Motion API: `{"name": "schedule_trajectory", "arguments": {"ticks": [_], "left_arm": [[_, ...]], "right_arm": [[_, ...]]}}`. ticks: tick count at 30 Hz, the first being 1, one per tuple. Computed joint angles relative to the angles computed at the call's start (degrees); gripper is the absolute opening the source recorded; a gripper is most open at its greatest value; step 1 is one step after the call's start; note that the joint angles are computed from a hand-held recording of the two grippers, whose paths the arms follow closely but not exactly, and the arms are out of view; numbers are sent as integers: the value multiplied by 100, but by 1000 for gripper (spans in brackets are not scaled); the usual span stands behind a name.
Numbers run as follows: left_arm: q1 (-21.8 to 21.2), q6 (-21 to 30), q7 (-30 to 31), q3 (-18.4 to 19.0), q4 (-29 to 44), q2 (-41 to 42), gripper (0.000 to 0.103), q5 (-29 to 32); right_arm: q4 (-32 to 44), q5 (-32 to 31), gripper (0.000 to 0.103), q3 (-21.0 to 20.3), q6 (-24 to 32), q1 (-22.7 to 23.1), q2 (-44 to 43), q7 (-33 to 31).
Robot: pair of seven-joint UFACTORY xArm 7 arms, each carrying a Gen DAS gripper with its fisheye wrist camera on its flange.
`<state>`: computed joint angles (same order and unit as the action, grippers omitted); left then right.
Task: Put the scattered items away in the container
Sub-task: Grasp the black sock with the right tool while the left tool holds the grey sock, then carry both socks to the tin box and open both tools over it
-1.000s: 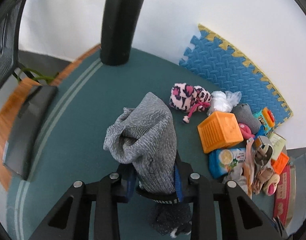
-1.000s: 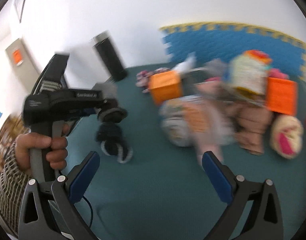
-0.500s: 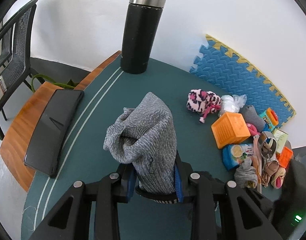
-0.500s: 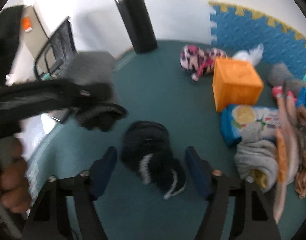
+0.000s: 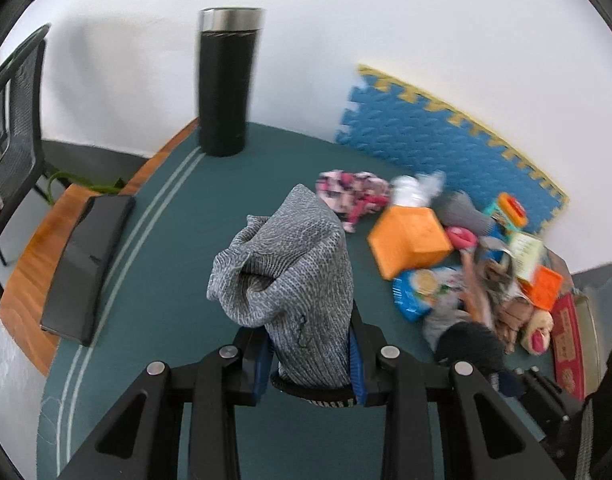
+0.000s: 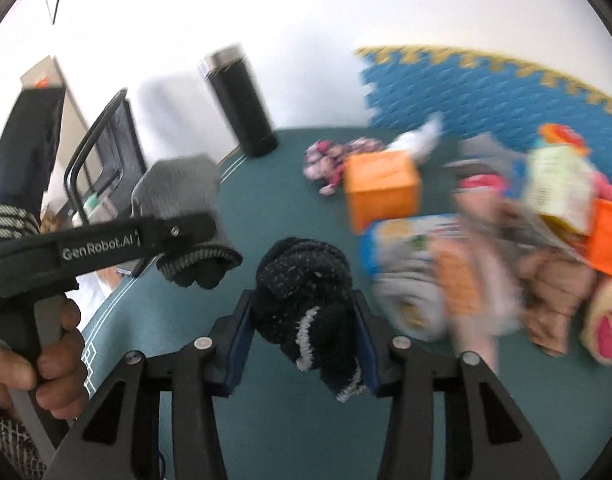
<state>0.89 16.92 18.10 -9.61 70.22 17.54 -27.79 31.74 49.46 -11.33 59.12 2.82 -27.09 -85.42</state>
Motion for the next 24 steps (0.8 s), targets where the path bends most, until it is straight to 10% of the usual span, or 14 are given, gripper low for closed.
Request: {"name": "schedule_trajectory", "arguments": {"ticks": [12, 24], "left_arm": [[-726, 257, 399, -327, -183, -360, 33, -6], [-1540, 578, 488, -435, 12, -369, 33, 370]], "right_arm": [[1075, 657, 49, -981, 59, -1241, 843, -93], [2455, 1596, 50, -806, -383, -2412, 2309, -10]]}}
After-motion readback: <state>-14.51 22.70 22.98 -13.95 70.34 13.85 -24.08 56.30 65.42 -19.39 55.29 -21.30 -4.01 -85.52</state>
